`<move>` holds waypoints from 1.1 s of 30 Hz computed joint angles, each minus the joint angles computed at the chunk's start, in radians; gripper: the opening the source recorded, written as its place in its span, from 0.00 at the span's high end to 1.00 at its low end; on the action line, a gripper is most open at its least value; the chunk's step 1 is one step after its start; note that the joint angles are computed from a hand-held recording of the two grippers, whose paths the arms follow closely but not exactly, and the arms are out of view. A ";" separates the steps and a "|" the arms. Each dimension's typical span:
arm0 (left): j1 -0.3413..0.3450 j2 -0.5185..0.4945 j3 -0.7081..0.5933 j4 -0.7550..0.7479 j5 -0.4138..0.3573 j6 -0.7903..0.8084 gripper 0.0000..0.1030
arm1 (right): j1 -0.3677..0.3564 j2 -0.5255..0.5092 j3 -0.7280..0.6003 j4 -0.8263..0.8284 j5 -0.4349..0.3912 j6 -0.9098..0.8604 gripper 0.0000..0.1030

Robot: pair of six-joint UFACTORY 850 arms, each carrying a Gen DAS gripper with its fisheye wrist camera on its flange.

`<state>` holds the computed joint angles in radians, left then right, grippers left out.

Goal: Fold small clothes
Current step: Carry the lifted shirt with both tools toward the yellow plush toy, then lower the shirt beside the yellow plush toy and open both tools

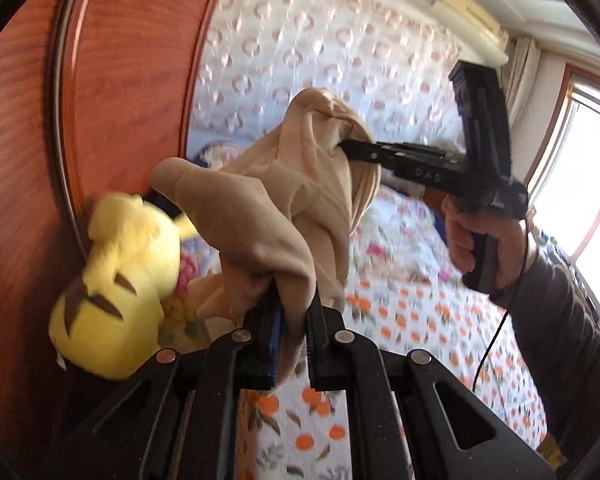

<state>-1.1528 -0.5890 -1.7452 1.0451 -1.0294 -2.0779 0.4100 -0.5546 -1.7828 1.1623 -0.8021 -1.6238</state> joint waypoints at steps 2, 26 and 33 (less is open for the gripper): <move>0.006 -0.004 0.018 -0.015 0.056 -0.021 0.89 | -0.017 0.010 0.033 -0.044 0.001 0.017 0.88; 0.083 -0.106 0.027 -0.149 0.105 0.031 0.56 | 0.021 -0.101 0.033 -0.144 0.254 0.194 0.50; 0.053 -0.104 0.009 -0.116 0.037 0.010 0.34 | -0.015 0.019 0.224 -0.001 0.198 0.088 0.59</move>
<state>-1.0997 -0.6935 -1.7358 0.9294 -0.9926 -2.0678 0.3954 -0.5355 -1.5590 1.1617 -0.6041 -1.5357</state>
